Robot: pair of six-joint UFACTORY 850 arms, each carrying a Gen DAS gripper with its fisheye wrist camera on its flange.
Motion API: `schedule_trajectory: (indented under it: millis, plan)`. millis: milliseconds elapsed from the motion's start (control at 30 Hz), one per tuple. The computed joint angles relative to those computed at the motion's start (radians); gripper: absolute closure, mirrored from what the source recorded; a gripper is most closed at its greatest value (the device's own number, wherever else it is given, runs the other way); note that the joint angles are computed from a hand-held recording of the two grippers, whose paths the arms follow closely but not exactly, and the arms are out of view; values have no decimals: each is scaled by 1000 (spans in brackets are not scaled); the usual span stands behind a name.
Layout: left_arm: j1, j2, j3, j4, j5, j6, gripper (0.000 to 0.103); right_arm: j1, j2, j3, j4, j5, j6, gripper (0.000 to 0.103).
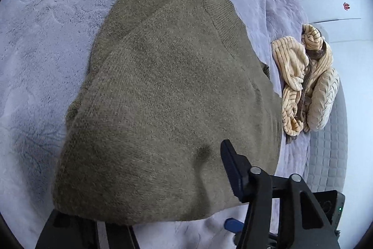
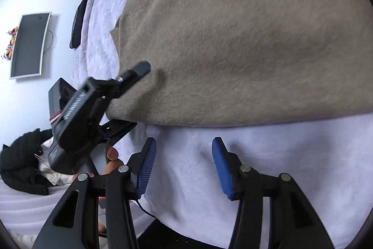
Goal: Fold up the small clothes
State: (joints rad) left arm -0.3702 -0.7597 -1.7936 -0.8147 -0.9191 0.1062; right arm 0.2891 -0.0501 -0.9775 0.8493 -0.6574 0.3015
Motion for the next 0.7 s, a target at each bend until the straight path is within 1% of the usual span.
schedule_trajectory:
  millis: [133, 200, 267, 300, 333, 367, 400, 467, 500, 600, 633, 667, 700]
  plan:
    - [-1, -5, -12, 17, 3, -16, 46, -33, -13, -66, -129, -51, 54, 48]
    - [-7, -9, -21, 52, 8, -46, 46, -47, -36, -116, -183, -79, 64, 48]
    - [-11, -6, -16, 75, 25, -65, 46, -61, -71, -184, -238, -124, 57, 48]
    - [-16, -1, -14, 94, 41, -74, 46, -65, -94, -219, -258, -144, 52, 47]
    - [-23, 7, -8, 123, 61, -73, 49, -71, -120, -265, -291, -179, 45, 41]
    - [-31, 14, -7, 169, 75, -76, 62, -73, -154, -314, -317, -211, 39, 38]
    - [-43, 19, -11, 236, 86, -82, 68, -74, -196, -380, -346, -253, 22, 34]
    - [-60, 36, 2, 307, 116, -50, 73, -70, -274, -503, -388, -315, -6, 34]
    - [-66, 46, 13, 330, 132, -30, 75, -67, -303, -550, -400, -341, -17, 33]
    - [-87, 73, 42, 415, 179, 18, 75, -53, -446, -758, -426, -444, -46, 23]
    - [-93, 83, 56, 437, 197, 34, 75, -47, -510, -847, -429, -494, -51, 23]
    - [-98, 93, 70, 455, 212, 49, 75, -41, -552, -903, -434, -522, -50, 23]
    - [-102, 100, 79, 469, 223, 58, 75, -33, -617, -991, -444, -576, -43, 23]
